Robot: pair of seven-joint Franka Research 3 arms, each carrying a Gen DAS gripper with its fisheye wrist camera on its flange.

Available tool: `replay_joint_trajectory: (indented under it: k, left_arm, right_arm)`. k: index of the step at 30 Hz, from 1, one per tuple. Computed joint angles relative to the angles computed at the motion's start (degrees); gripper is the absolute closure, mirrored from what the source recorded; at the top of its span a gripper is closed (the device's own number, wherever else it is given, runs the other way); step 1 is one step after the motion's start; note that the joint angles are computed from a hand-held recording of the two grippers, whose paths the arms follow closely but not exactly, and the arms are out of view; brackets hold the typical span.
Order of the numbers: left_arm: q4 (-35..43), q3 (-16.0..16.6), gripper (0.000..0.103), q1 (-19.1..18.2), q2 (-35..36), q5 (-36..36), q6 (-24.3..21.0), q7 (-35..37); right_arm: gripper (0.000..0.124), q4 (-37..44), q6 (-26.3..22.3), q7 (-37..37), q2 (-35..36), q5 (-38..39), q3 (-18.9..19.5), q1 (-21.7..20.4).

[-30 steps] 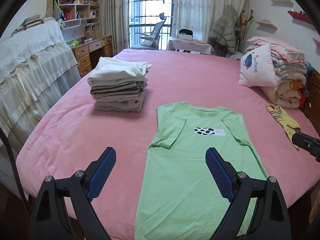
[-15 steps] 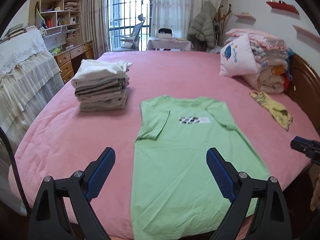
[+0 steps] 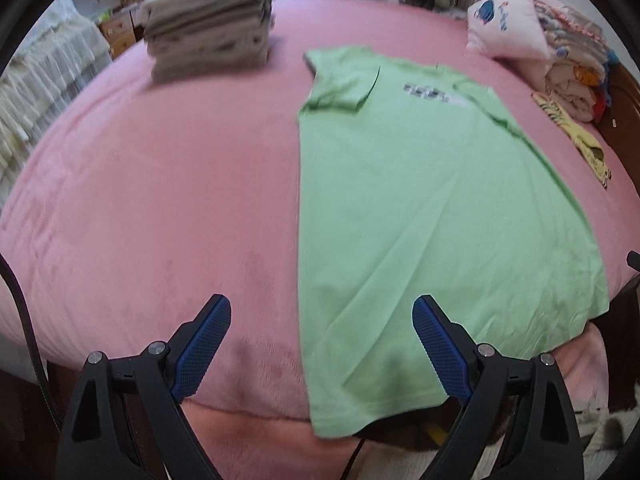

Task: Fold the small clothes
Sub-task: 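Lower both grippers to the shirt hem and grasp its two corners, then lift the hem with both grippers and carry it toward the collar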

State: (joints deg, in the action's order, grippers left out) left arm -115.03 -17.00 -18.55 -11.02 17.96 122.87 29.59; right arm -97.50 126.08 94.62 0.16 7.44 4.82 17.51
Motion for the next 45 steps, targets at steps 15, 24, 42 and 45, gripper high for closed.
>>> replay_joint_trajectory:
  k: [15,24,42,45]
  left_arm:
    - [-13.19,3.45,0.018,-2.16,-5.76,-18.11,6.55,11.11]
    - [-18.98,4.36,0.024,-2.16,-8.48,-23.18,13.21,12.69]
    - [-16.76,4.3,0.052,-2.67,-6.78,-25.66,12.02,13.08]
    - [-14.88,4.03,0.089,-2.99,-4.9,-25.87,11.29,14.6]
  right_arm:
    - [0.078,-6.21,-5.76,-6.8,-0.26,6.03,-1.37,-2.44]
    - [0.093,-5.64,-6.55,-8.12,1.85,10.77,-1.53,-2.89]
    - [0.113,-4.86,-7.77,-6.94,2.15,9.54,-1.26,-2.42]
    - [0.113,-4.54,-7.75,-6.69,2.49,9.17,-1.16,-2.23]
